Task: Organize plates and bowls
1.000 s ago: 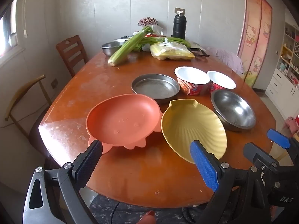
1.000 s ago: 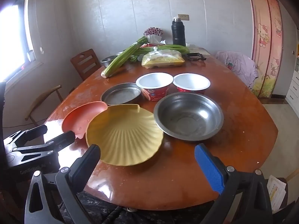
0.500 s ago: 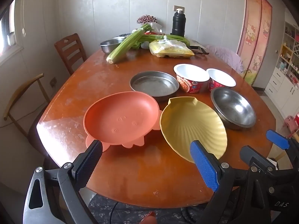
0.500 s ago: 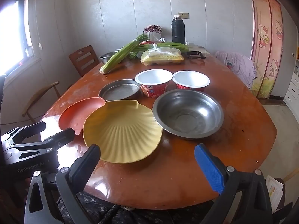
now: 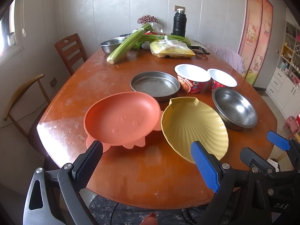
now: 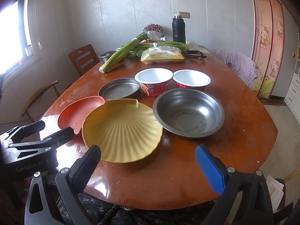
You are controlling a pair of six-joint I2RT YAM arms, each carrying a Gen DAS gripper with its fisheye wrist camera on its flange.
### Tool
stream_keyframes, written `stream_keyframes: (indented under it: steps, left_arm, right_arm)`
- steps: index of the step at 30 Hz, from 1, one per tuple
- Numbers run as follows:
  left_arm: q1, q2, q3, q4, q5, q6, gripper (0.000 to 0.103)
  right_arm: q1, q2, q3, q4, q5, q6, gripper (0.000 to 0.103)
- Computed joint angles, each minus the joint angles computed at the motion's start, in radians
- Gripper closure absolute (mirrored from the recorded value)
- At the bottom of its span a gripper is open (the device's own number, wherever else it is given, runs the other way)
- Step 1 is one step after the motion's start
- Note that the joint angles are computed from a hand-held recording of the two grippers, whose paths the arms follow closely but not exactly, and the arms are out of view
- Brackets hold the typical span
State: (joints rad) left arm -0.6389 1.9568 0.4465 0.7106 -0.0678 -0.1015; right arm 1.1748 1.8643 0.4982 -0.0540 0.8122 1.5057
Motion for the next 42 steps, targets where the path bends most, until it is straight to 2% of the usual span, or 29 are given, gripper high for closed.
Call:
stream_keyframes:
  steps: [29, 36, 42]
  left_arm:
    - [0.018, -0.025, -0.006, -0.008, 0.015, 0.015, 0.008]
    - [0.051, -0.031, -0.002, -0.018, 0.037, 0.023, 0.008]
    - [0.101, -0.028, 0.012, -0.031, 0.069, 0.034, 0.008]
  right_arm:
    - [-0.003, -0.012, 0.0, -0.017, -0.009, 0.002, 0.002]
    - [-0.018, -0.016, 0.015, -0.009, -0.006, -0.05, 0.002]
    - [-0.044, -0.013, 0.045, 0.024, -0.011, -0.162, 0.002]
